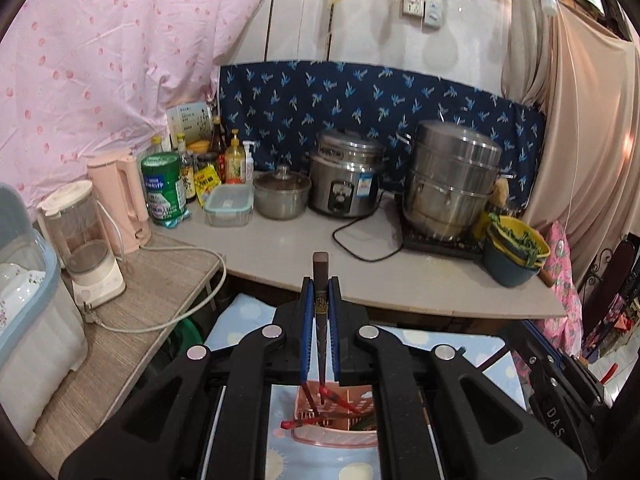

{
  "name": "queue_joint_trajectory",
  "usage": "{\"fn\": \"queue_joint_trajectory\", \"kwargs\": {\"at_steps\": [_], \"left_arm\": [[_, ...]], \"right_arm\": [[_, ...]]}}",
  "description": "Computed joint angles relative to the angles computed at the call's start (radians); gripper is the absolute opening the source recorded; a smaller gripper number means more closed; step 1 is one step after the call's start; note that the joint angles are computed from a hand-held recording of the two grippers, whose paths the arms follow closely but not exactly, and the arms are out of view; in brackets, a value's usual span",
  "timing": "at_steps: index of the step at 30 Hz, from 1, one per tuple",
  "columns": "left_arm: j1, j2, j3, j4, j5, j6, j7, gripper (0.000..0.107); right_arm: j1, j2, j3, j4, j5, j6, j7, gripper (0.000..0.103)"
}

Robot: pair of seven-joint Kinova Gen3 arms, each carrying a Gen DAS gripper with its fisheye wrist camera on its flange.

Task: Organize utensils
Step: 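Lower the chopsticks into the holder and open both tools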

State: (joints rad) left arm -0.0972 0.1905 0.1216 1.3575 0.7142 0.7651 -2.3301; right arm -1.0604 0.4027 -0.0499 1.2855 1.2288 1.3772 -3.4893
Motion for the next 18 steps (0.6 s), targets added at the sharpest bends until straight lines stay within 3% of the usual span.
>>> {"fn": "queue_joint_trajectory", "kwargs": {"at_steps": [10,11,14,18], "left_arm": [[0.002,0.026,0.008,0.005,-0.018,0.03,0.008,0.007],[-0.005,0.021,0.014,0.019,-0.008,0.017,-0.006,0.009],[0.002,0.005,0.008,0.043,-0.007,-0.011,-0.012,0.035],[-0.004,-0.007,0.002,0.057,0.013,-0.012,-0.023,0.036]], "right_arm": [[0.033,0.028,0.009,-0.001,-0.084,-0.048,0.032,0.007],[0.032,0.028,0.01,0.0,-0.088,-0.049,0.031,0.007],[0.022,0.024,0.012,0.004,-0.088,-0.041,0.03,0.01],[0.006,0.022,0.013,-0.004,-0.078,-0.021,0.036,0.026]]}}
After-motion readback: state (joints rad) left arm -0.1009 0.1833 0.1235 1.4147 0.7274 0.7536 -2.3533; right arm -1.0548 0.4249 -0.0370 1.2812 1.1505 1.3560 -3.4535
